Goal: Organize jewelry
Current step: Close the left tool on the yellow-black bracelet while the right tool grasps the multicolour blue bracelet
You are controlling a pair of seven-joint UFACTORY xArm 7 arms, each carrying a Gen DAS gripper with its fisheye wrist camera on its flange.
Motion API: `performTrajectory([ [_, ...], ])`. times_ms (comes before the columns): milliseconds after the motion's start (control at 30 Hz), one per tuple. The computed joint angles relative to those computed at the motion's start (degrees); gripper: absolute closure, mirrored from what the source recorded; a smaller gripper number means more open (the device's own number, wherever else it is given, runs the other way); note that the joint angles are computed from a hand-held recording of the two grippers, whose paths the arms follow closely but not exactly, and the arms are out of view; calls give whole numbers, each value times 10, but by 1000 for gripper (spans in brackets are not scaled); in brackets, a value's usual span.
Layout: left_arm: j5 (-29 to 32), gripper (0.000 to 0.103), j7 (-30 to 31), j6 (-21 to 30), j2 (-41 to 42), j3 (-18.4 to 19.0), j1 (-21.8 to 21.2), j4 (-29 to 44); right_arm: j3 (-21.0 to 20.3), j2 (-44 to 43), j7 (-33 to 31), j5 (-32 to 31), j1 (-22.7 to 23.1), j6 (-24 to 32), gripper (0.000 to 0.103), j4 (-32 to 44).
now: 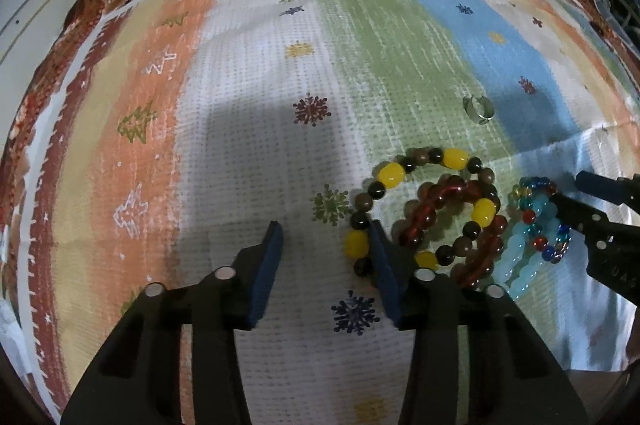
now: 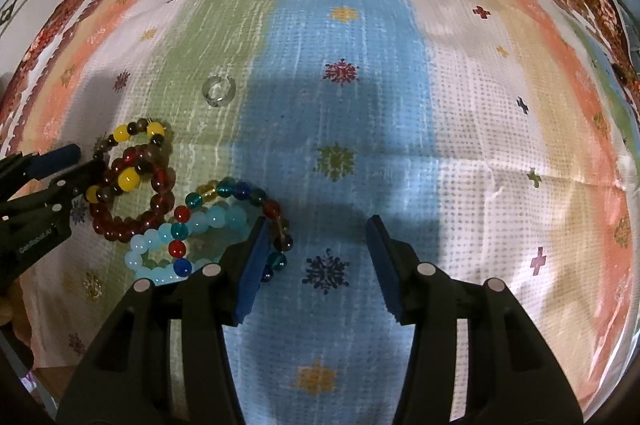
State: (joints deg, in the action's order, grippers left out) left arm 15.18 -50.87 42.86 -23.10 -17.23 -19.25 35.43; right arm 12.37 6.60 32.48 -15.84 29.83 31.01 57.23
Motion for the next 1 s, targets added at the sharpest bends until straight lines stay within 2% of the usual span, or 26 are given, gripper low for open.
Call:
performTrajectory([
  [67,2,75,3,3,-1,0,-1,0,1,1,-5,3,0,1,59,1],
  [133,4,89,5,6,-1,-1,-1,0,3,-2,-14,10,0,3,69,-1],
  [200,6,91,2,7,-2,-2,0,-2,6,-1,-28,20,-1,2,78,0],
  [333,-1,92,6,-1,-8,3,-2,-7,8,1,-45,37,0,-2,90,1],
  [633,-18,92,10,-7,-28,8,-1,-18,7,-6,-55,48,0,0,92,-4],
  [733,-22,92,12,-7,-40,8,2,-21,10,-12,-68,68,-2,0,92,-7],
  [1000,-26,92,3,7,-66,-3,9,-21,16,-25,-65,69,4,2,92,-4],
])
